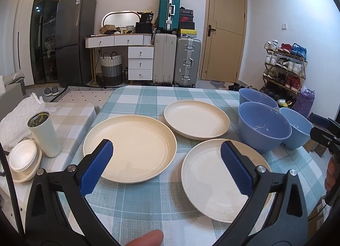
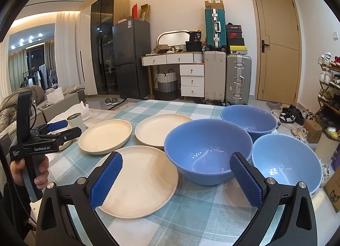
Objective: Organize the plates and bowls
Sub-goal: 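Move the left tool toward the large cream plate nearest it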
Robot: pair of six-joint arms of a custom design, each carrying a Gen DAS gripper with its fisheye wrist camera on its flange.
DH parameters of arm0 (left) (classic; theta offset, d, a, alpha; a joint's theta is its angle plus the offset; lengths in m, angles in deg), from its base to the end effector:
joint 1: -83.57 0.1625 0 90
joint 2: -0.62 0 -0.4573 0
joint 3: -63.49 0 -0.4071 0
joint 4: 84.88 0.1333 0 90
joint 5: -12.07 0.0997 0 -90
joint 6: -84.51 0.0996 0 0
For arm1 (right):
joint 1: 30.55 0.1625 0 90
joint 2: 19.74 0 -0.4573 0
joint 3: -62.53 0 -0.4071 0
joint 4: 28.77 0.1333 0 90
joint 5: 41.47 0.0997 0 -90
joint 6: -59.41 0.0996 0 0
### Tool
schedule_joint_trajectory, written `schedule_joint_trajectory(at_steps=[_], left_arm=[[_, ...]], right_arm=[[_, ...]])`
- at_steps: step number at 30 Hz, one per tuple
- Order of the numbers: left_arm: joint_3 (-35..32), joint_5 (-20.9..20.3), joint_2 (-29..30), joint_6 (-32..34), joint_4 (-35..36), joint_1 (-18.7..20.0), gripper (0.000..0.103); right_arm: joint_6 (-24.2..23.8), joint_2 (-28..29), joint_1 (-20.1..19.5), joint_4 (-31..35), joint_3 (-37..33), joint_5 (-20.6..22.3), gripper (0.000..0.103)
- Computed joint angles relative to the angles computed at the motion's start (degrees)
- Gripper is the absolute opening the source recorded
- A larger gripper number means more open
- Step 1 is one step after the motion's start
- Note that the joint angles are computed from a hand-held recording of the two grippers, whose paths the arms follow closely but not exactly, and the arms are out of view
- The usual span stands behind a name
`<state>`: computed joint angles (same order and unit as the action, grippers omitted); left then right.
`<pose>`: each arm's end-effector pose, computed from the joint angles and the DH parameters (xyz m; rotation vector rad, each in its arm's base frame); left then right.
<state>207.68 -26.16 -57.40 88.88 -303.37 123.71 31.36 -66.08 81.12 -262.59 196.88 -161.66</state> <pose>-0.1576 -0.4097 0.1658 0.6593 2.2290 -1.2441 0.2461 -0.3941 0.1206 0.6738 -2.2416 1.1905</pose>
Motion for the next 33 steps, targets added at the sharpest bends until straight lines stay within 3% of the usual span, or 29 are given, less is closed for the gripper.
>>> schedule_joint_trajectory(at_steps=[11, 18, 33], left_arm=[[-0.3, 3.0, -8.0, -6.2, 13.0, -1.2, 0.101], [-2.1, 5.7, -12.3, -13.9, 25.7, 0.1, 0.101], [-7.5, 4.1, -11.7, -13.6, 30.8, 7.1, 0.101]], right_arm=[[5.5, -2.5, 2.7, 16.8, -6.5, 0.3, 0.103], [8.3, -1.5, 3.2, 23.2, -11.0, 1.4, 0.103], [12.0, 1.8, 2.9, 31.9, -19.0, 2.5, 0.103]])
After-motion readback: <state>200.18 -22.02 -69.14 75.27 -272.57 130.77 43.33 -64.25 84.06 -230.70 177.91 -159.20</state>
